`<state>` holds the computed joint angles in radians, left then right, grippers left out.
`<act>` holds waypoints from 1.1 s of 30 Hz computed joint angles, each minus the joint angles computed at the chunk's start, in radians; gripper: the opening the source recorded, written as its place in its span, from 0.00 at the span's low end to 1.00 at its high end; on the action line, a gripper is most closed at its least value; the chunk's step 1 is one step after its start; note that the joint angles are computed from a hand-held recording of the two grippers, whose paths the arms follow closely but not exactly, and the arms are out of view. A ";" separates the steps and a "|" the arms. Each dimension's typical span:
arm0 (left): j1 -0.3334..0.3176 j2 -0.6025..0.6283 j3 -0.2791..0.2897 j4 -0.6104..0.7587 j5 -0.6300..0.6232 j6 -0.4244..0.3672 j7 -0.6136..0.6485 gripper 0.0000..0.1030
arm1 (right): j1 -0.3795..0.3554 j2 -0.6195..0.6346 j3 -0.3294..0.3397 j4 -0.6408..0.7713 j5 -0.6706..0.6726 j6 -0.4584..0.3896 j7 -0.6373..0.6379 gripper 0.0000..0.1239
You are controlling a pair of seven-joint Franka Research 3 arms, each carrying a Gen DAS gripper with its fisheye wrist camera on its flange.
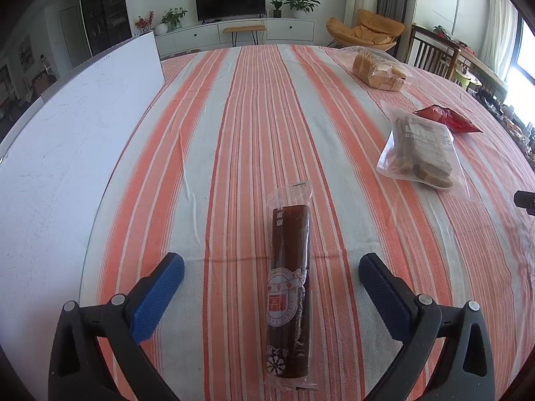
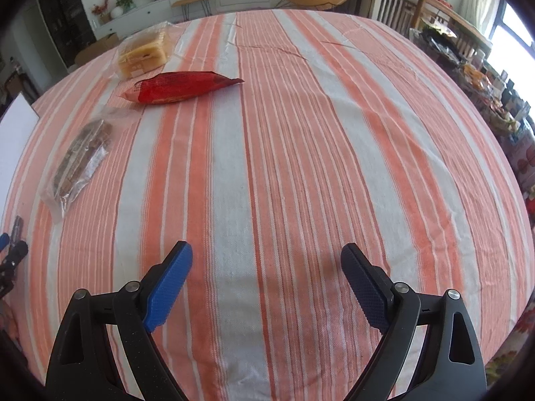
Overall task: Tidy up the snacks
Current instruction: 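Move the right gripper over the red wrapped packet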
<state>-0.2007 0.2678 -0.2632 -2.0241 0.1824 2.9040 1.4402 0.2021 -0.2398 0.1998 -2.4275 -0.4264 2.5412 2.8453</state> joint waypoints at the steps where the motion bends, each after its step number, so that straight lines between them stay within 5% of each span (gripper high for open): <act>1: 0.000 0.000 0.000 0.000 0.000 0.000 0.000 1.00 | -0.003 0.013 0.001 0.034 -0.005 -0.008 0.002 0.74; 3: 0.000 0.000 0.000 0.000 0.001 0.000 -0.001 1.00 | -0.006 0.065 0.003 0.134 -0.048 -0.065 -0.028 0.74; 7: 0.000 0.000 0.000 0.000 0.001 0.000 -0.001 1.00 | 0.033 0.235 -0.015 0.394 -0.268 -0.319 -0.287 0.74; 10: 0.000 0.000 0.000 0.000 0.001 0.000 -0.001 1.00 | 0.056 0.320 -0.060 0.484 -0.268 -0.344 -0.551 0.73; 13: 0.000 0.000 -0.001 0.000 0.001 0.000 -0.001 1.00 | 0.070 0.394 -0.099 0.545 -0.195 -0.334 -0.696 0.72; 19: 0.001 0.001 -0.001 0.001 0.001 0.000 -0.001 1.00 | 0.094 0.473 -0.178 0.592 -0.065 -0.191 -0.676 0.71; 20: 0.001 0.000 -0.001 0.000 0.001 0.000 -0.001 1.00 | 0.094 0.479 -0.183 0.594 -0.026 -0.184 -0.694 0.68; 22: 0.000 0.001 -0.001 0.000 0.001 0.001 -0.001 1.00 | 0.082 0.463 -0.189 0.559 0.070 -0.132 -0.719 0.36; 24: -0.003 0.005 0.002 0.005 0.006 0.000 -0.006 1.00 | 0.074 0.428 -0.194 0.513 0.154 -0.110 -0.720 0.20; 29: -0.004 0.007 0.002 0.007 0.009 -0.001 -0.010 1.00 | 0.066 0.248 -0.184 0.287 0.294 -0.048 -0.568 0.17; 33: -0.003 0.007 0.002 0.008 0.010 -0.001 -0.010 1.00 | 0.059 0.047 -0.111 0.040 0.372 0.050 -0.454 0.17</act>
<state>-0.2042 0.2749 -0.2612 -2.0165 0.1927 2.9031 1.4297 0.2608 -0.1928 0.0890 -2.3870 -0.0544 2.5915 2.3914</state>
